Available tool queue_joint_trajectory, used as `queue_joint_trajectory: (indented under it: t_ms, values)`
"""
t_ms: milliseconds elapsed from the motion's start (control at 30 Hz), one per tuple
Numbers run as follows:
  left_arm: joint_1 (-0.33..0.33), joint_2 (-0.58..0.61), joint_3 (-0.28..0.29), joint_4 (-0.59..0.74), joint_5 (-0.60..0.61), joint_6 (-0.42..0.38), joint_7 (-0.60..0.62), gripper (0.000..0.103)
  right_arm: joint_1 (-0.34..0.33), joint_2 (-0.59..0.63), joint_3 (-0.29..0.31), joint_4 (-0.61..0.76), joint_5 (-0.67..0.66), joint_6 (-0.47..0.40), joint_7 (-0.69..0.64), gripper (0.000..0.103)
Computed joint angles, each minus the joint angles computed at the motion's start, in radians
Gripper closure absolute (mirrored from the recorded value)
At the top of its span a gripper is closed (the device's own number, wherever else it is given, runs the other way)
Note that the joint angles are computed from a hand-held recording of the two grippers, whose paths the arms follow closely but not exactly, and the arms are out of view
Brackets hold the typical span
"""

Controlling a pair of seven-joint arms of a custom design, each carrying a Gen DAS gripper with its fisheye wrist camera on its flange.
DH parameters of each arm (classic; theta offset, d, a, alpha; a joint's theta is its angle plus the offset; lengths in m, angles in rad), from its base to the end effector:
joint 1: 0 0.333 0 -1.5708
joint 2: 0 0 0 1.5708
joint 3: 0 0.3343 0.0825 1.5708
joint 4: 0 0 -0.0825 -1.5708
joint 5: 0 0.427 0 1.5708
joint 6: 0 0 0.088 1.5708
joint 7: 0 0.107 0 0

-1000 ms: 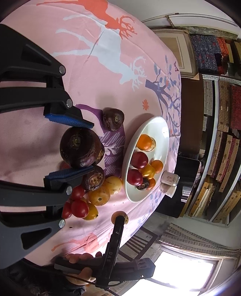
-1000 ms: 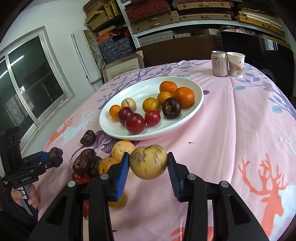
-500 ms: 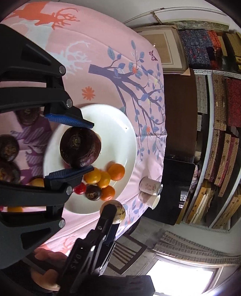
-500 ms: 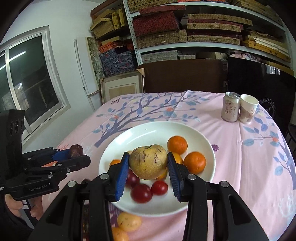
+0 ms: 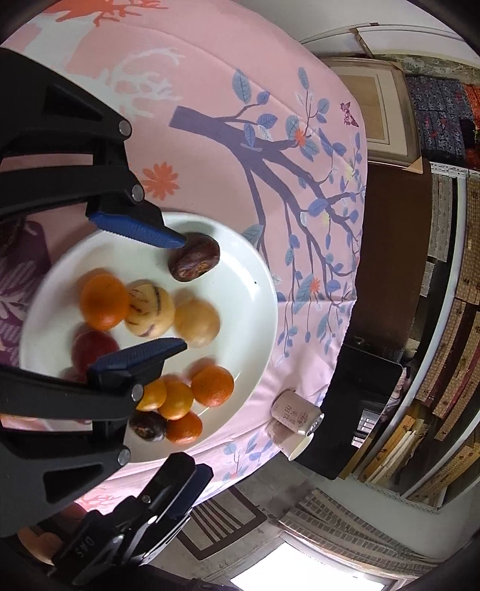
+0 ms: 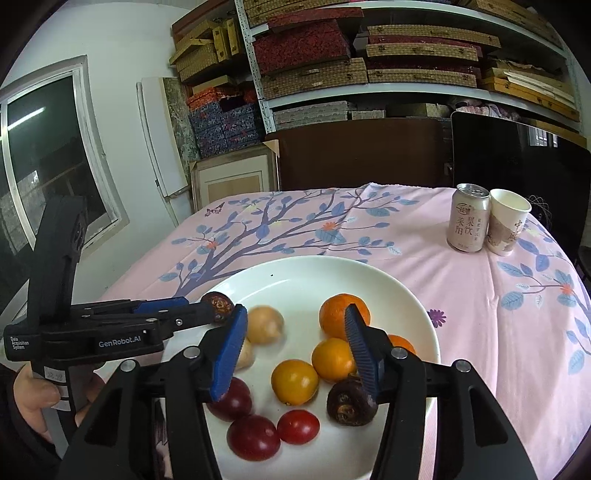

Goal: Organize fruits
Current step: 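Carry the purple and beige fruits onto the white plate and open both tools, then grasp a red tomato with the left tool while the right tool grasps a yellow-orange fruit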

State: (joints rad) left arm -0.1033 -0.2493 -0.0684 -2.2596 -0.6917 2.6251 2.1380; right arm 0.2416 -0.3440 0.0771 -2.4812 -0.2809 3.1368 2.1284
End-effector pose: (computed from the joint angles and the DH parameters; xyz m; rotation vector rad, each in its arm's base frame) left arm 0.5445 -0.0813 0.5286 -1.6874 2.1501 -1.0591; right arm 0.4716 0.1841 0.5281 -1.5972 1.5178 -0.5922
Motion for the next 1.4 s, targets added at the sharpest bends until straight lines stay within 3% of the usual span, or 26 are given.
queue_joint_trajectory:
  t_ms: [33,167,267,567,633,700,967,1033,1100,1400]
  values:
    - [-0.003,-0.039,0.007,-0.032,-0.011,-0.008,0.020,0.053,0.016,-0.024,-0.014,-0.019,0.008,-0.003,-0.006,0.047]
    - [-0.036,-0.232,0.051,-0.201,-0.067,0.002,0.120,0.028,-0.002,-0.139,0.011,-0.114,0.001,-0.023,0.007,0.041]
    - [-0.047,-0.367,0.076,-0.312,-0.051,-0.039,0.165,0.028,-0.021,-0.220,0.037,-0.196,-0.002,-0.040,0.037,0.036]
    - [-0.016,-0.662,0.050,-0.559,0.134,-0.122,0.171,0.028,-0.021,-0.382,0.054,-0.342,0.000,-0.079,0.106,0.035]
    - [-0.014,-0.694,0.027,-0.595,0.171,-0.105,0.164,0.031,-0.025,-0.394,0.055,-0.351,-0.005,-0.084,0.114,0.035]
    - [-0.017,-0.691,0.019,-0.600,0.200,-0.116,0.141,0.046,-0.039,-0.407,0.069,-0.358,-0.012,-0.084,0.129,0.035]
    - [-0.072,-0.649,0.023,-0.595,0.231,-0.084,0.121,0.049,-0.037,-0.434,0.067,-0.376,-0.030,-0.097,0.148,0.035]
    - [-0.087,-0.641,0.036,-0.590,0.231,-0.099,0.131,0.058,-0.035,-0.434,0.064,-0.376,-0.032,-0.098,0.148,0.035]
    - [-0.095,-0.647,0.047,-0.592,0.220,-0.103,0.140,0.074,-0.027,-0.431,0.058,-0.375,-0.032,-0.100,0.144,0.035]
    - [-0.148,-0.755,0.151,-0.635,0.079,-0.084,0.259,0.073,0.029,-0.439,0.024,-0.383,-0.019,-0.121,0.107,0.035]
